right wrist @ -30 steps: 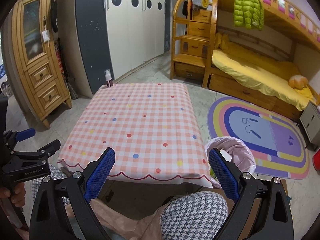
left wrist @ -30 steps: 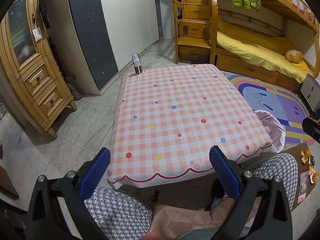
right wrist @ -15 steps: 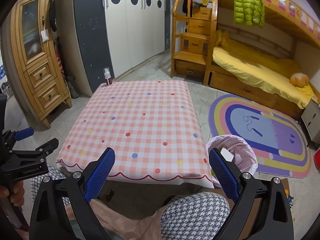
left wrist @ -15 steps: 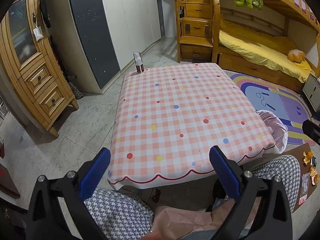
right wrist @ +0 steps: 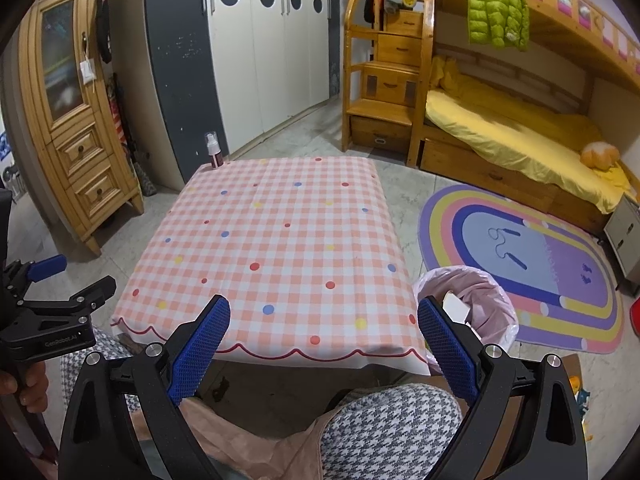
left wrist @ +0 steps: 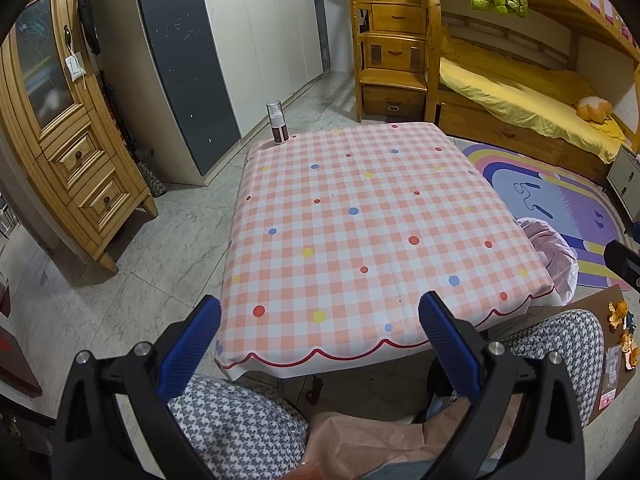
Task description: Collect trash
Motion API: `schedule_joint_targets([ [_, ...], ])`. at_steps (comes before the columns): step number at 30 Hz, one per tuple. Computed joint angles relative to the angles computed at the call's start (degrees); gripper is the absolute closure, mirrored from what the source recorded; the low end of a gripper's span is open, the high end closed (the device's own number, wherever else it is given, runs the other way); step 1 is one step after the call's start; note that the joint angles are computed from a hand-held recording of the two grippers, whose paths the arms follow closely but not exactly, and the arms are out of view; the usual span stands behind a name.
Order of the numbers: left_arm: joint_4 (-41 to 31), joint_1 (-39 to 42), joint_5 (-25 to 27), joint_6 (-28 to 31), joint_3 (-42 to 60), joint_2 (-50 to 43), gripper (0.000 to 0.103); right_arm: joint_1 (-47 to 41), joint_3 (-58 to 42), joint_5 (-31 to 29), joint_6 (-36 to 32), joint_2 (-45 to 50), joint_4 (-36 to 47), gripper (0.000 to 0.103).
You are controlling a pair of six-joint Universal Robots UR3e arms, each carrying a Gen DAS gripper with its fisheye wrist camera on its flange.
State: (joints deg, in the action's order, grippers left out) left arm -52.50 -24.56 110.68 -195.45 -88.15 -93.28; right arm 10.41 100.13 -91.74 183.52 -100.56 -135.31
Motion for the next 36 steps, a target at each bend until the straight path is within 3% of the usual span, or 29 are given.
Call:
schedule_joint_targets([
  [29,-0.11,0.39,-0.52,-0.36,-0.11,-0.83,0.007,-1.36,1.28,1.06,0.42,0.55,-0.86,0.009],
  [36,0.28,0.21,-0.01,-0.05,0.76,-2.55,0.007,-6.91,5.81,2.06,0.08,-3.28,-3.30,0.009],
])
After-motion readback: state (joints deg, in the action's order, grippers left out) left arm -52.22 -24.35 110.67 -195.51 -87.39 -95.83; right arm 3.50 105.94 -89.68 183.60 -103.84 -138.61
